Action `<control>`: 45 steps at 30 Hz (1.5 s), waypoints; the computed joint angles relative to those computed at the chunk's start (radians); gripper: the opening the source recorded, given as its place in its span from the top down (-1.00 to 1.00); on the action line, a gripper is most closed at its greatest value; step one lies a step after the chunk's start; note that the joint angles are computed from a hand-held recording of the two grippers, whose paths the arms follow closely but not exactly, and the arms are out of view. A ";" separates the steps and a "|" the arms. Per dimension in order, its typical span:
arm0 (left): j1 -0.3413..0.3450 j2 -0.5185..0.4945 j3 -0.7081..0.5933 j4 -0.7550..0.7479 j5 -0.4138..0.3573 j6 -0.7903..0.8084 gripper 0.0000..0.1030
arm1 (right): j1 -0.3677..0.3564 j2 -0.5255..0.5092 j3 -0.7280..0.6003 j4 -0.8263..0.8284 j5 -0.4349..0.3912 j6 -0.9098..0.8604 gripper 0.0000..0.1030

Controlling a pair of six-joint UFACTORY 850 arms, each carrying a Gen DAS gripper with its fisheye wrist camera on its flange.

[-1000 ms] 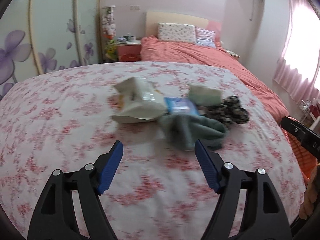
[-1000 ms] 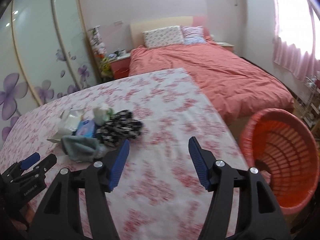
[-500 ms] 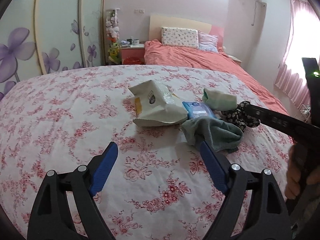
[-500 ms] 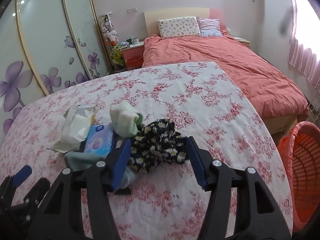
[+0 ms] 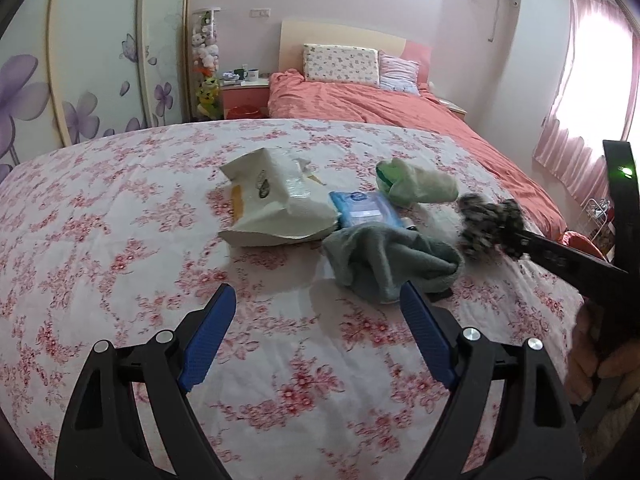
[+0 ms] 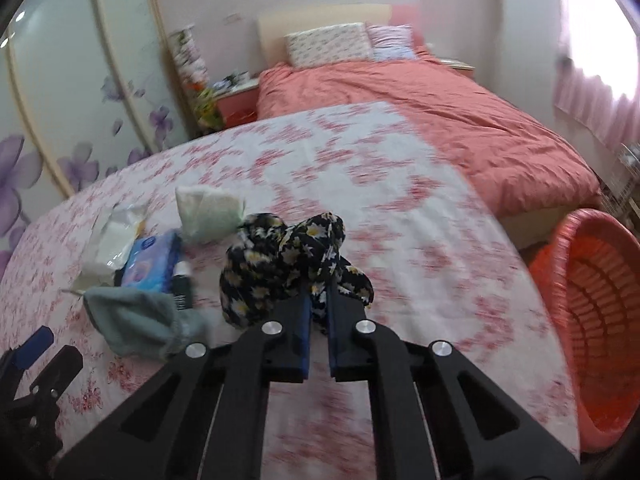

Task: Collect trash
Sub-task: 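Grasp the black floral scrunchie with the right tool while the left tool grasps the grey-green cloth, then carry the cloth and floral scrunchie over the basket and open both tools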

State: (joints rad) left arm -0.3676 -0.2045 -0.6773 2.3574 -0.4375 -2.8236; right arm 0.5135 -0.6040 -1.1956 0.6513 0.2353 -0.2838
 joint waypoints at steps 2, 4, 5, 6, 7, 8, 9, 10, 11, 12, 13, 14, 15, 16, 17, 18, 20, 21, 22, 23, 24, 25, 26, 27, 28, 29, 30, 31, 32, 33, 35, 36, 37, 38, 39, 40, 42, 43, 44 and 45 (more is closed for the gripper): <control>-0.010 -0.010 -0.014 -0.017 -0.005 0.018 -0.62 | -0.013 0.021 0.031 0.040 0.026 -0.014 0.86; -0.020 -0.024 -0.031 -0.033 -0.010 0.035 -0.62 | -0.024 0.040 0.056 0.046 0.042 -0.003 0.86; -0.023 -0.031 -0.041 -0.032 -0.007 0.033 -0.62 | -0.032 0.050 0.071 0.027 0.048 0.020 0.86; -0.026 -0.038 -0.051 -0.033 -0.002 0.030 -0.62 | -0.036 0.058 0.082 0.018 0.052 0.032 0.86; -0.027 -0.045 -0.061 -0.038 0.001 0.031 -0.62 | -0.042 0.065 0.094 0.011 0.055 0.038 0.86; -0.028 -0.057 -0.076 -0.044 0.005 0.032 -0.62 | -0.046 0.072 0.105 0.007 0.059 0.041 0.86; -0.029 -0.066 -0.086 -0.051 0.006 0.036 -0.62 | -0.049 0.074 0.109 0.004 0.059 0.042 0.86; -0.029 -0.077 -0.099 -0.069 0.006 0.048 -0.62 | -0.053 0.079 0.118 -0.004 0.060 0.048 0.86; -0.029 -0.084 -0.107 -0.083 0.007 0.058 -0.61 | -0.057 0.080 0.122 -0.016 0.058 0.058 0.86; -0.028 -0.094 -0.117 -0.097 0.011 0.065 -0.61 | -0.060 0.082 0.127 -0.025 0.056 0.066 0.86; -0.025 -0.104 -0.128 -0.107 0.021 0.069 -0.59 | -0.062 0.084 0.130 -0.035 0.054 0.075 0.86; -0.023 -0.112 -0.136 -0.109 0.031 0.067 -0.51 | -0.064 0.086 0.134 -0.044 0.053 0.083 0.86; -0.020 -0.117 -0.141 -0.110 0.042 0.067 -0.46 | -0.065 0.089 0.139 -0.054 0.051 0.093 0.86; -0.015 -0.124 -0.149 -0.105 0.060 0.063 -0.37 | -0.067 0.091 0.142 -0.068 0.050 0.105 0.86; -0.015 -0.127 -0.150 -0.098 0.066 0.055 -0.23 | -0.068 0.093 0.148 -0.077 0.051 0.112 0.86; -0.014 -0.130 -0.152 -0.086 0.076 0.044 -0.15 | -0.069 0.095 0.151 -0.082 0.050 0.117 0.86; -0.009 -0.134 -0.156 -0.044 0.098 0.010 0.17 | -0.070 0.097 0.155 -0.095 0.048 0.129 0.86; -0.011 -0.132 -0.153 -0.031 0.094 -0.005 0.25 | -0.070 0.098 0.157 -0.095 0.048 0.130 0.86; -0.012 -0.128 -0.148 -0.017 0.089 -0.018 0.44 | -0.070 0.099 0.159 -0.097 0.048 0.131 0.86; -0.013 -0.122 -0.142 0.003 0.086 -0.034 0.51 | -0.071 0.101 0.162 -0.100 0.048 0.134 0.86; -0.013 -0.116 -0.136 0.033 0.084 -0.061 0.54 | -0.069 0.101 0.162 -0.098 0.049 0.133 0.86; -0.014 -0.107 -0.126 0.061 0.077 -0.088 0.59 | -0.069 0.104 0.167 -0.099 0.051 0.133 0.86; -0.017 -0.103 -0.123 0.069 0.071 -0.095 0.61 | -0.069 0.107 0.171 -0.102 0.054 0.136 0.86; -0.020 -0.097 -0.117 0.078 0.063 -0.102 0.61 | -0.069 0.110 0.175 -0.103 0.056 0.138 0.86; -0.023 -0.093 -0.115 0.080 0.058 -0.105 0.65 | -0.068 0.114 0.181 -0.103 0.059 0.139 0.86; -0.025 -0.087 -0.110 0.088 0.054 -0.112 0.67 | -0.068 0.120 0.187 -0.105 0.062 0.140 0.86; -0.026 -0.081 -0.107 0.097 0.052 -0.120 0.68 | -0.068 0.126 0.194 -0.105 0.066 0.140 0.86; -0.029 -0.076 -0.105 0.099 0.050 -0.122 0.70 | -0.069 0.130 0.199 -0.108 0.068 0.142 0.86; -0.032 -0.072 -0.103 0.102 0.048 -0.124 0.72 | -0.068 0.138 0.207 -0.100 0.073 0.133 0.86; -0.033 -0.068 -0.102 0.104 0.047 -0.125 0.72 | -0.068 0.144 0.213 -0.097 0.078 0.130 0.86; -0.039 -0.060 -0.100 0.105 0.046 -0.124 0.73 | -0.067 0.158 0.228 -0.090 0.087 0.122 0.86; -0.044 -0.055 -0.098 0.104 0.043 -0.123 0.73 | -0.067 0.164 0.234 -0.090 0.091 0.121 0.86; -0.047 -0.051 -0.096 0.104 0.041 -0.123 0.73 | -0.067 0.174 0.244 -0.090 0.097 0.121 0.86; -0.052 -0.046 -0.094 0.105 0.039 -0.124 0.73 | -0.067 0.183 0.252 -0.091 0.102 0.123 0.86; -0.056 -0.041 -0.092 0.106 0.038 -0.125 0.73 | -0.067 0.190 0.259 -0.091 0.105 0.123 0.86; -0.063 -0.035 -0.091 0.102 0.035 -0.120 0.73 | -0.068 0.203 0.272 -0.093 0.113 0.126 0.86; -0.073 -0.026 -0.089 0.099 0.032 -0.117 0.73 | -0.070 0.220 0.288 -0.097 0.122 0.130 0.86; -0.081 -0.020 -0.088 0.097 0.030 -0.114 0.73 | -0.072 0.227 0.296 -0.100 0.126 0.133 0.86; -0.088 -0.016 -0.088 0.091 0.028 -0.107 0.73 | -0.073 0.238 0.307 -0.101 0.132 0.135 0.86; -0.094 -0.012 -0.087 0.090 0.026 -0.104 0.73 | -0.075 0.250 0.319 -0.102 0.139 0.138 0.86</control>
State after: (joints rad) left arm -0.4613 -0.2170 -0.7643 2.4470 -0.4115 -2.9277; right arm 0.4386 -0.3543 -0.8764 0.5495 0.3743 -0.1461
